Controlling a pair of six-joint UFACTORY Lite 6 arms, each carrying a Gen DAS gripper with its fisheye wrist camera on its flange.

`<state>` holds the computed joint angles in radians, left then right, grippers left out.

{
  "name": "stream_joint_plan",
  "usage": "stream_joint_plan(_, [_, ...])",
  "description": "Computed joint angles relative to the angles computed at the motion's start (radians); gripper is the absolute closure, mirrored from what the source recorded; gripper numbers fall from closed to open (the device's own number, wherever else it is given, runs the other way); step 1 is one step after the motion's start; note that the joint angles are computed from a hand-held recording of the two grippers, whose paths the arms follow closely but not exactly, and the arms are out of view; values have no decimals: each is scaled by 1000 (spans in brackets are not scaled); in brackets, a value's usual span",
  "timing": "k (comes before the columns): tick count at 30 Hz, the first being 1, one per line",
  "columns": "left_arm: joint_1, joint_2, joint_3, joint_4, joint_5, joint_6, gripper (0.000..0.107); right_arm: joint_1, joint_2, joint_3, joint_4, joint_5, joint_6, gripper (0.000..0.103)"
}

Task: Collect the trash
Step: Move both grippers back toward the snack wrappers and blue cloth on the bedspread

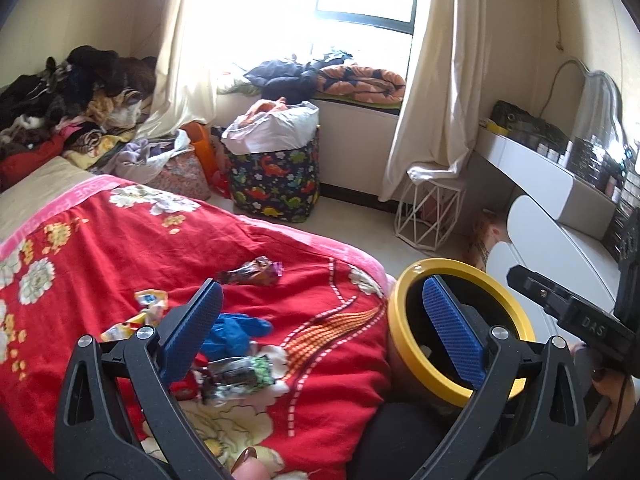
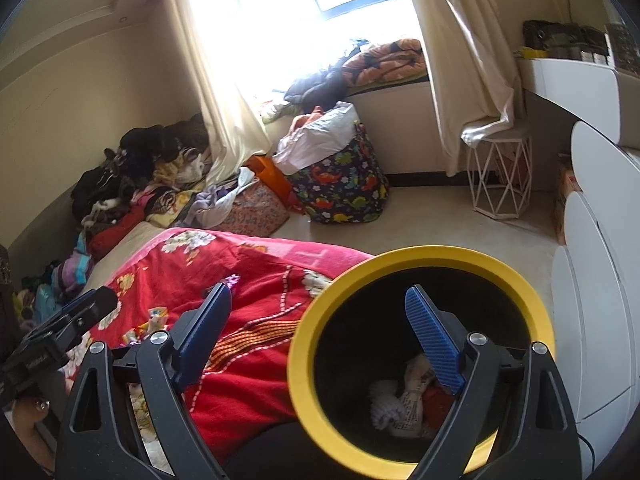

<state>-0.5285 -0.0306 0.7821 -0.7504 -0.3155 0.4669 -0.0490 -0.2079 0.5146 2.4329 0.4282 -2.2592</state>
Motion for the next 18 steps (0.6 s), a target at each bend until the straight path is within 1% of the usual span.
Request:
stream_joint_plan(6, [65,-45,-41,75,17,-79,15,91,-12,8,86,-33,-65,15])
stream_joint_plan(14, [162,-103,-92,224,43,-234,15,205,21,37,216,-68,-171,15])
stream_joint_plan(18, [222,-122,-111,331,59,-346,15,264,38,55,270,-81,-216,14])
